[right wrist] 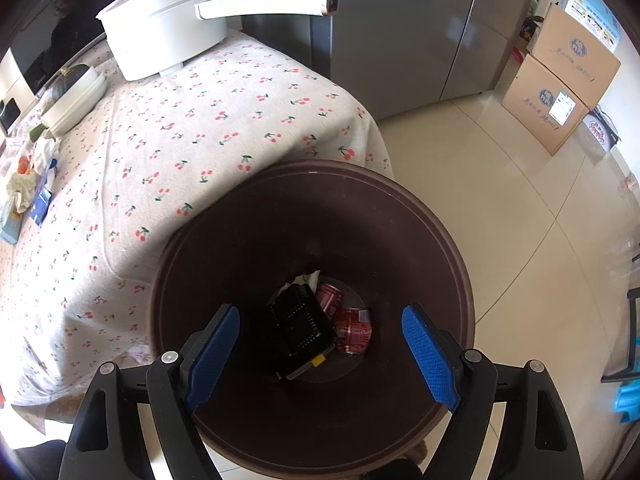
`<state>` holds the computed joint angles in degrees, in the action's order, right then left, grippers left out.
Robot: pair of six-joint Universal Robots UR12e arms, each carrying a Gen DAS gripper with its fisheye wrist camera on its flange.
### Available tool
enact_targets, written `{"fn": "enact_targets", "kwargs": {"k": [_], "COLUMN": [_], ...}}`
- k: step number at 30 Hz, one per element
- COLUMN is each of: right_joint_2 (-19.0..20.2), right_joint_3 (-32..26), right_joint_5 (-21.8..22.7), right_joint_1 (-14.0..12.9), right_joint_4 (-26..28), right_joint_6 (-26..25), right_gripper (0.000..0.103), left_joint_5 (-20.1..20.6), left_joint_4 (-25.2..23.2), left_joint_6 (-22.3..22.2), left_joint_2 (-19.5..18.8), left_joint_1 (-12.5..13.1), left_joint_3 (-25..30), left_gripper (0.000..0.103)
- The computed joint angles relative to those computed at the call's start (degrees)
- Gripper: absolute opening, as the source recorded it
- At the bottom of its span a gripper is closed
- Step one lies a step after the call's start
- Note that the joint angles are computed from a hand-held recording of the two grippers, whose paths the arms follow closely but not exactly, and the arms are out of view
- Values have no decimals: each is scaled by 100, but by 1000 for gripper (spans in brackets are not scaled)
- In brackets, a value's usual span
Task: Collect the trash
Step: 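Lower the black tray into the bin and open the right tool, then move the right tool to the blue almond box and grasp it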
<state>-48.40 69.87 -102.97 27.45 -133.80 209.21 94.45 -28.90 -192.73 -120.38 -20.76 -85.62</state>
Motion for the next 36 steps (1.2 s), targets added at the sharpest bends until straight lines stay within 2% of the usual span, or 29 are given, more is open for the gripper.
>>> {"fn": "enact_targets", "kwargs": {"k": [9,14,23,31,34,36], "right_joint_2": [272,512,1070,1840,2260,2648], "right_joint_3": [-640,-1133,-2164,-3577,-4361,-5093], "right_joint_5": [180,289,494,734,811,868], "right_joint_1": [165,278,445,582,632,664], "right_joint_4": [-64,-29,230,779,1162,1530], "right_joint_6": [-234,-468,-790,-923,-999,-1034], "right_gripper": [85,85,86,86,86,86], "left_joint_5": [54,49,200,366,388,397], "left_joint_4": [-26,-4,-57,-198,-277,-307], "left_joint_6": [-397,-647,-821,-946,-1048,-1105], "left_joint_2": [170,261,357,335,322,324], "left_joint_1": [219,359,570,761,835,874], "left_joint_3": [-207,-339,-465,-423,-411,-424], "left_gripper": [102,102,102,102,102,102]}}
